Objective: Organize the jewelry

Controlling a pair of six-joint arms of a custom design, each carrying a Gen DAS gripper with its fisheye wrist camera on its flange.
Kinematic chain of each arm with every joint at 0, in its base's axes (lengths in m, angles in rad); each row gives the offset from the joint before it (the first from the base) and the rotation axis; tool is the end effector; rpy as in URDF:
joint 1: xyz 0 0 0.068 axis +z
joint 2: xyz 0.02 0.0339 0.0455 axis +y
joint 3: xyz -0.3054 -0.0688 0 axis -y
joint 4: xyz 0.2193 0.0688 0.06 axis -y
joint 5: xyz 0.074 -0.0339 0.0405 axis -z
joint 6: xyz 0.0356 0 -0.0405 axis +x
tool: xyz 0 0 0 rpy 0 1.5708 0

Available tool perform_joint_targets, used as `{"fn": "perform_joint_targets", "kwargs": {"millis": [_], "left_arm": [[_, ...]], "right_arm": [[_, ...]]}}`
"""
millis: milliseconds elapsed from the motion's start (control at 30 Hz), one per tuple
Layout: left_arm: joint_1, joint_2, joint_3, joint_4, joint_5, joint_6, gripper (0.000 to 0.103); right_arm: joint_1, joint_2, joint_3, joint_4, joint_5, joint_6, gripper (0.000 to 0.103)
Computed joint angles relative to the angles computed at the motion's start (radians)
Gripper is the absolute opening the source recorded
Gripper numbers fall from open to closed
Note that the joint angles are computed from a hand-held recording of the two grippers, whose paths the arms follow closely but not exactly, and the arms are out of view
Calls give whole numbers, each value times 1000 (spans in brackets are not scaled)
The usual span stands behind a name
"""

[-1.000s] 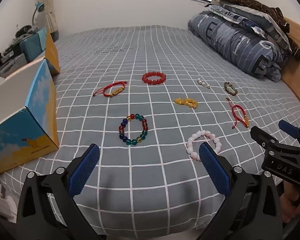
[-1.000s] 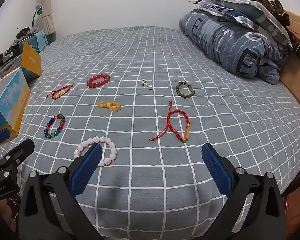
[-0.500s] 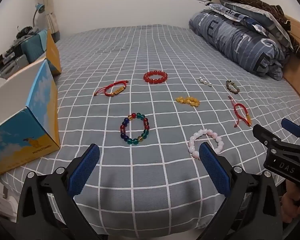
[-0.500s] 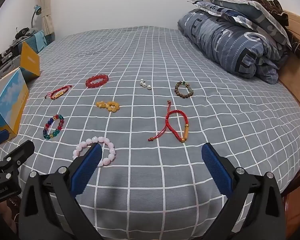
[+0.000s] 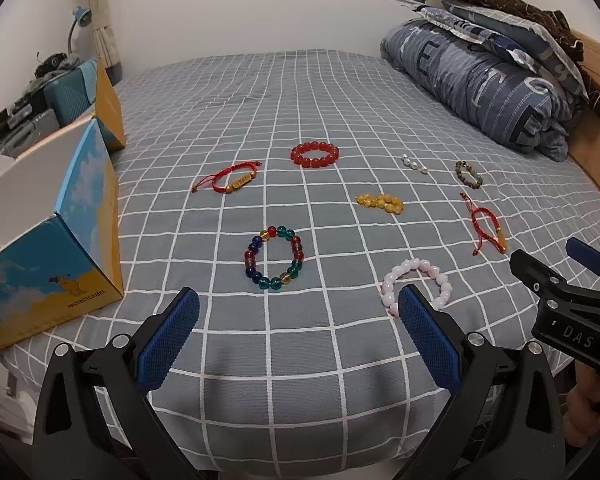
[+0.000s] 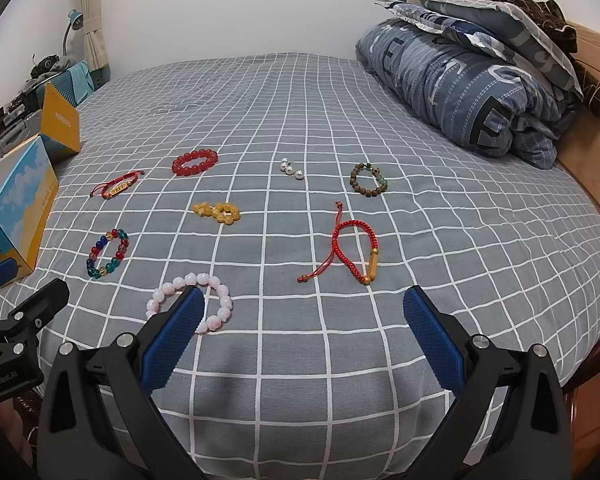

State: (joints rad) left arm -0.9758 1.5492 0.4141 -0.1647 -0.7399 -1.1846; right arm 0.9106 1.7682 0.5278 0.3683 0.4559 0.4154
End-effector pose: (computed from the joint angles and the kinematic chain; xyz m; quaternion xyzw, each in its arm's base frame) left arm 0.1248 -0.1416 0.1487 -0.1448 0.9137 0.0577 0.3753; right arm 0.1816 0.2084 0.1439 -0.1493 0.9063 0.0379 0.3935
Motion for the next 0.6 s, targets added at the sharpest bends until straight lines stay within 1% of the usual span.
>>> {"fn": "perform_joint_targets", "kwargs": {"millis": [133, 200, 367, 600], "left_arm": [[16, -14, -24, 45, 23, 23, 97], [17, -20, -29, 50, 25, 24, 97], [-1, -18, -14, 17, 6, 10, 97], [-12, -18, -3, 4, -6, 15, 97]], "right_arm": [[0, 1, 0, 0, 0, 0, 96], [0, -2, -1, 1, 0, 0, 96], [0, 0, 2, -2, -2, 0, 96], [7, 8, 5, 0, 3, 1, 96]]}}
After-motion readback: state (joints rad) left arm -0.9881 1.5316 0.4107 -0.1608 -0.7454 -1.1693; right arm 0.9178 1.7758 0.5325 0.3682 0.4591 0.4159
